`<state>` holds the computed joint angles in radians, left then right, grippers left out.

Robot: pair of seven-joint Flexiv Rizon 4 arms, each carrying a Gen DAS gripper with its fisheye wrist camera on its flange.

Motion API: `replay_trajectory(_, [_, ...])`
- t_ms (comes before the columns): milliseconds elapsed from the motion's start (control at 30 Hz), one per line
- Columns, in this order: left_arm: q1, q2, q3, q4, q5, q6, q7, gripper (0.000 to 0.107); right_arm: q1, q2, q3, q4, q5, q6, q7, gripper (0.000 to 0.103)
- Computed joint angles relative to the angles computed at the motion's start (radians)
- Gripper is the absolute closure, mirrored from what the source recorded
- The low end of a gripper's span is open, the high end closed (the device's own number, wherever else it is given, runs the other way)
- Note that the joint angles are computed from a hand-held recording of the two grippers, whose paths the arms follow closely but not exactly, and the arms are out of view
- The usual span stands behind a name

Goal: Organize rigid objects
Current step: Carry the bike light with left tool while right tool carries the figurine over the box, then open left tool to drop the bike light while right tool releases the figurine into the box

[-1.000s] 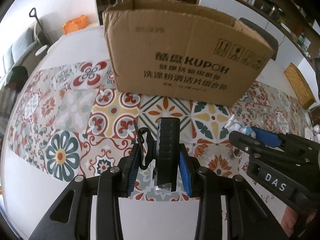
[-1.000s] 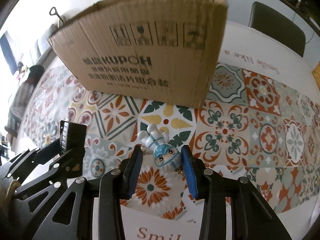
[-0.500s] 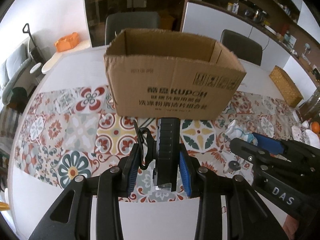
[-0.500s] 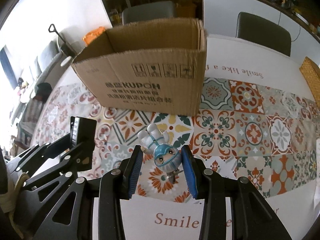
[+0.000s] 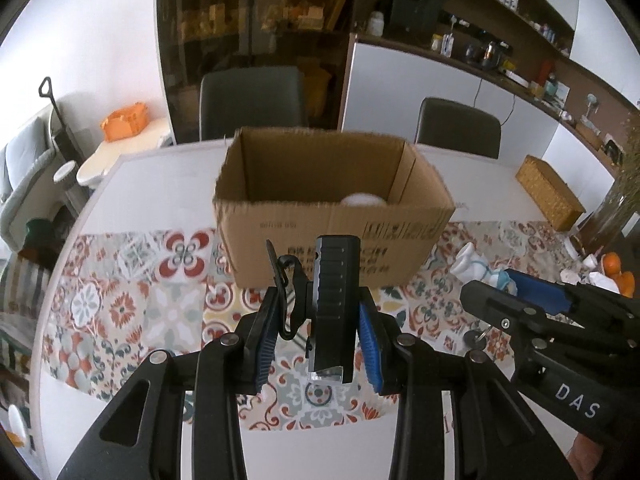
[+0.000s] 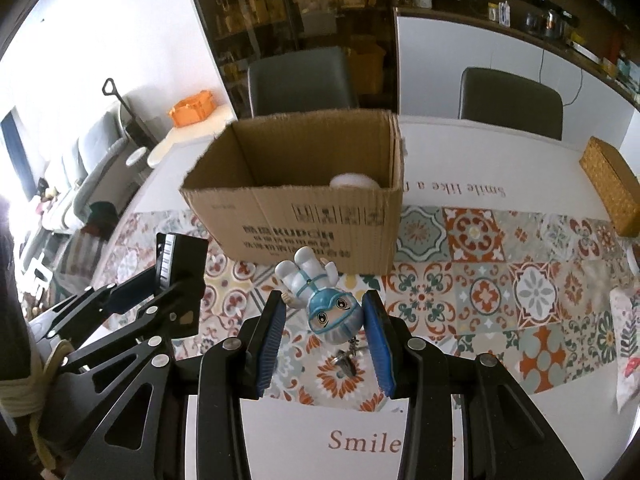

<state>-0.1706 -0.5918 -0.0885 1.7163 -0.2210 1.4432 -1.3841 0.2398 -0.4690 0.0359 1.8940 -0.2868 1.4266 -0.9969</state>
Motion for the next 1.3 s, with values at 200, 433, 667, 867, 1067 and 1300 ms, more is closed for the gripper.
replay_trajectory(200, [0.022, 0.0, -0.026, -0.042, -0.023, -0.022, 0.024, 0.07, 0.009, 0.01, -0.018, -0.026, -0.017, 0.013, 0.008, 0.063])
replay_trajectory(433, [0.029, -0.023, -0.023, -0.137, -0.037, -0.087, 0.038, 0.07, -0.015, -0.014, 0.006, -0.108, -0.003, -0.01, -0.013, 0.063])
replay_trajectory(667, [0.02, -0.052, 0.001, -0.245, -0.03, -0.148, 0.03, 0.07, -0.033, -0.049, 0.027, -0.208, 0.015, -0.044, -0.058, 0.063])
replay_trajectory(867, [0.006, -0.088, 0.033, -0.349, -0.002, -0.192, 0.013, 0.07, -0.057, -0.098, 0.06, -0.323, 0.061, -0.099, -0.117, 0.063])
replay_trajectory(1067, [0.005, -0.138, 0.05, -0.453, 0.019, -0.246, -0.007, 0.07, -0.042, -0.146, 0.036, -0.423, 0.059, -0.134, -0.131, 0.063])
replay_trajectory(1300, [0.002, -0.217, 0.063, -0.596, 0.041, -0.363, -0.017, 0.069, -0.05, -0.218, 0.05, -0.555, 0.079, -0.238, -0.174, 0.063])
